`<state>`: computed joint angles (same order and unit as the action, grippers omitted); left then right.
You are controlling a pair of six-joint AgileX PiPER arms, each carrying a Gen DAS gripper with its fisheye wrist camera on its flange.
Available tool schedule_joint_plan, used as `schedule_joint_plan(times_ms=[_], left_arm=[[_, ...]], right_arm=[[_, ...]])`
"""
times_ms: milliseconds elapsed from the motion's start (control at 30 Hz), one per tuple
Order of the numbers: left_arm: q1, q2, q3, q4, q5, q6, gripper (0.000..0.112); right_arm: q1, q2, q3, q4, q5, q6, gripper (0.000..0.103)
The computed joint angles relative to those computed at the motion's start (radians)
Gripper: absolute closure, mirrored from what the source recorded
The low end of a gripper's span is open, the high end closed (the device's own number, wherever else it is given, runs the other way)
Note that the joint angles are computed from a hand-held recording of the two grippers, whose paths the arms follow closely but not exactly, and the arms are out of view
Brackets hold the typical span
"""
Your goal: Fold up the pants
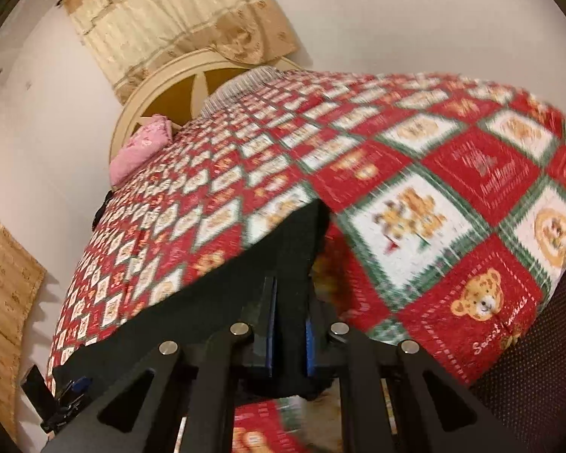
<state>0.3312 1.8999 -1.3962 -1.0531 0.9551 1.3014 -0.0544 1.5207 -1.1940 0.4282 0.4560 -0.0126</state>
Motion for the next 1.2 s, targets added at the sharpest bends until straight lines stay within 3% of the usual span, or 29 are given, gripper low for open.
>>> schedule_joint_plan(times_ms=[233, 367, 533, 700, 867, 967, 1033, 1067, 1200], left_arm=[[0.017, -0.027, 0.008, -0.021, 0.018, 0.001, 0.032], [0.032, -0.039, 0.014, -0.036, 0.038, 0.013, 0.032], [0.045, -0.035, 0.014, -0.043, 0.051, 0.01, 0.032], [0.036, -0.024, 0.011, -0.038, 0.064, -0.011, 0.032], [0.002, -0.007, -0.015, -0.001, 0.069, -0.046, 0.032], [-0.027, 0.021, -0.066, 0.02, 0.091, -0.093, 0.032], [-0.051, 0.042, -0.108, 0.03, 0.111, -0.132, 0.032], [-0.061, 0.049, -0.125, 0.031, 0.122, -0.147, 0.032], [-0.12, 0.072, -0.177, 0.034, 0.151, -0.184, 0.032]], right_arm=[[0.264, -0.008, -0.169, -0.43, 0.067, 0.35, 0.092], [0.421, 0.077, -0.323, -0.564, 0.143, 0.414, 0.092], [0.569, 0.247, -0.506, -0.602, 0.208, 0.383, 0.092], [0.662, 0.425, -0.621, -0.609, 0.236, 0.344, 0.092], [0.657, 0.554, -0.639, -0.512, 0.231, 0.278, 0.092], [0.617, 0.523, -0.55, -0.377, 0.157, 0.188, 0.085], [0.593, 0.479, -0.487, -0.289, 0.13, 0.115, 0.063], [0.578, 0.445, -0.438, -0.227, 0.101, 0.059, 0.059], [0.544, 0.349, -0.311, -0.107, 0.032, -0.058, 0.055]])
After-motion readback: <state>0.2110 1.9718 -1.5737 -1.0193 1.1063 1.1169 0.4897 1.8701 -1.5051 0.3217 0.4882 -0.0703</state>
